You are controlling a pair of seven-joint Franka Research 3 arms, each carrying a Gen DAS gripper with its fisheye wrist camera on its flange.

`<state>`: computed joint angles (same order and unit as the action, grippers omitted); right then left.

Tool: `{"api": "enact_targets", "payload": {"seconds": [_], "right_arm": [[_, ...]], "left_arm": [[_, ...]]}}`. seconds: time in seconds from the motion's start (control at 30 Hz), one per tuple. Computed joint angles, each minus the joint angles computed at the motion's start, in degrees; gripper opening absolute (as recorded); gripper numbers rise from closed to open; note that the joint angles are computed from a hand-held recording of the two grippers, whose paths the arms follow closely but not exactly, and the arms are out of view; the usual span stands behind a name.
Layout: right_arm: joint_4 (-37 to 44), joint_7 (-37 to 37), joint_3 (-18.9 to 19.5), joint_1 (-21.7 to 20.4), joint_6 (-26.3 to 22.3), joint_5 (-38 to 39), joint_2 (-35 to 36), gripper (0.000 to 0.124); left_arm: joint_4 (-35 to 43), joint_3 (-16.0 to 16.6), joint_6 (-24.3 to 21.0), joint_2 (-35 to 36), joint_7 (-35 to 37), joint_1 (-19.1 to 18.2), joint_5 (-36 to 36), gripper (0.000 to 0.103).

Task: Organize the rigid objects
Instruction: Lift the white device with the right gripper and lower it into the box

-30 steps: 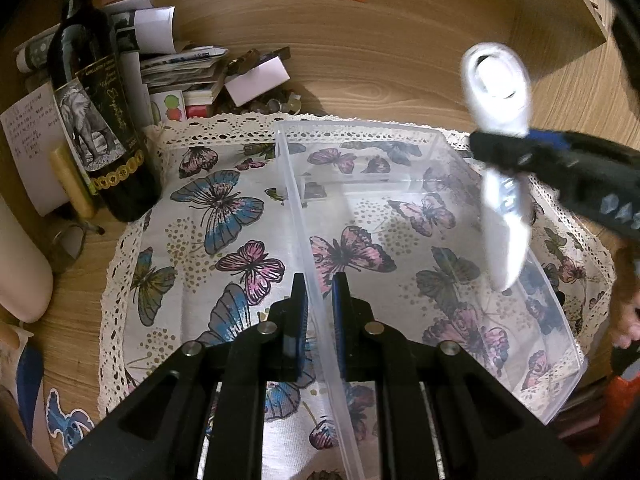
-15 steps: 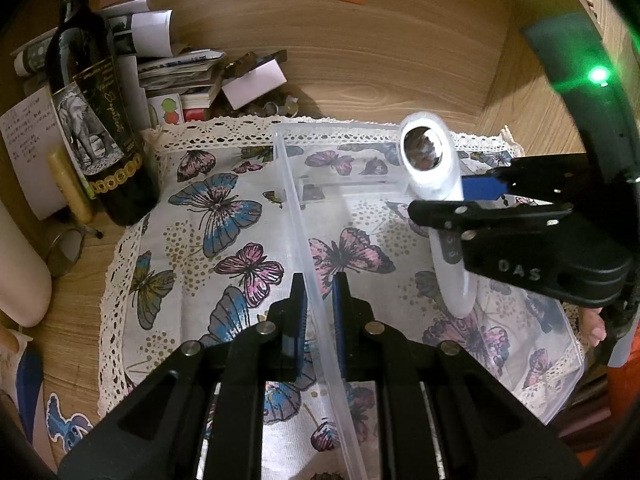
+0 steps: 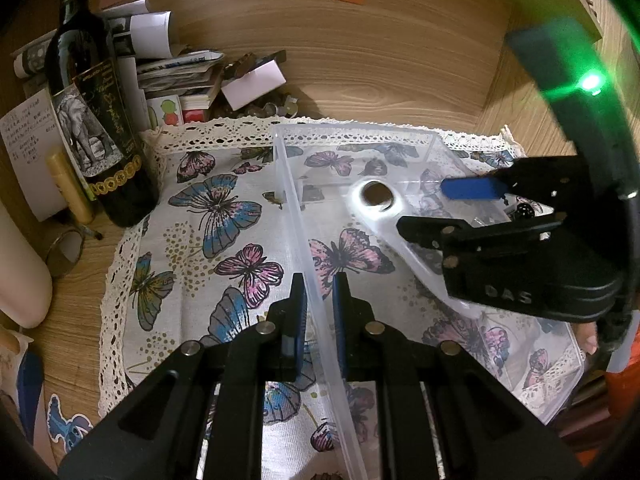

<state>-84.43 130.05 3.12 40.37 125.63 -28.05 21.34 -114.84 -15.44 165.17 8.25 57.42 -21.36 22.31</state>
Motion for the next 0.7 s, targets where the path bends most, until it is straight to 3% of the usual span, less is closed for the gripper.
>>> {"api": "enact_targets", "payload": {"seconds": [0.03, 0.37, 0.53, 0.7], "right_arm": [[-0.9, 0.4, -0.1, 0.0, 1.2, -0.4, -0.6, 0.057], [-5.8, 5.9, 0.6, 0.1, 3.6, -5.5, -5.6, 0.058], [-9.7, 11.5, 1.5, -0.3, 3.6, -9.7, -9.7, 0.060], [-14.5, 18.9, 3.4, -1.7, 2.2, -14.6, -14.6, 0.071]], "left_arm": [[0.1, 0.1, -0.1, 0.0, -0.1, -0.1, 0.2, 0.013], [0.1, 0.2, -0.4, -0.2, -1.0, -0.2, 1.0, 0.013], [0.5, 0.3, -0.9, -0.2, -1.6, -0.5, 1.8, 0.013], [0.7, 0.4, -1.3, -0.1, -2.3, -0.6, 2.7, 0.013]]}}
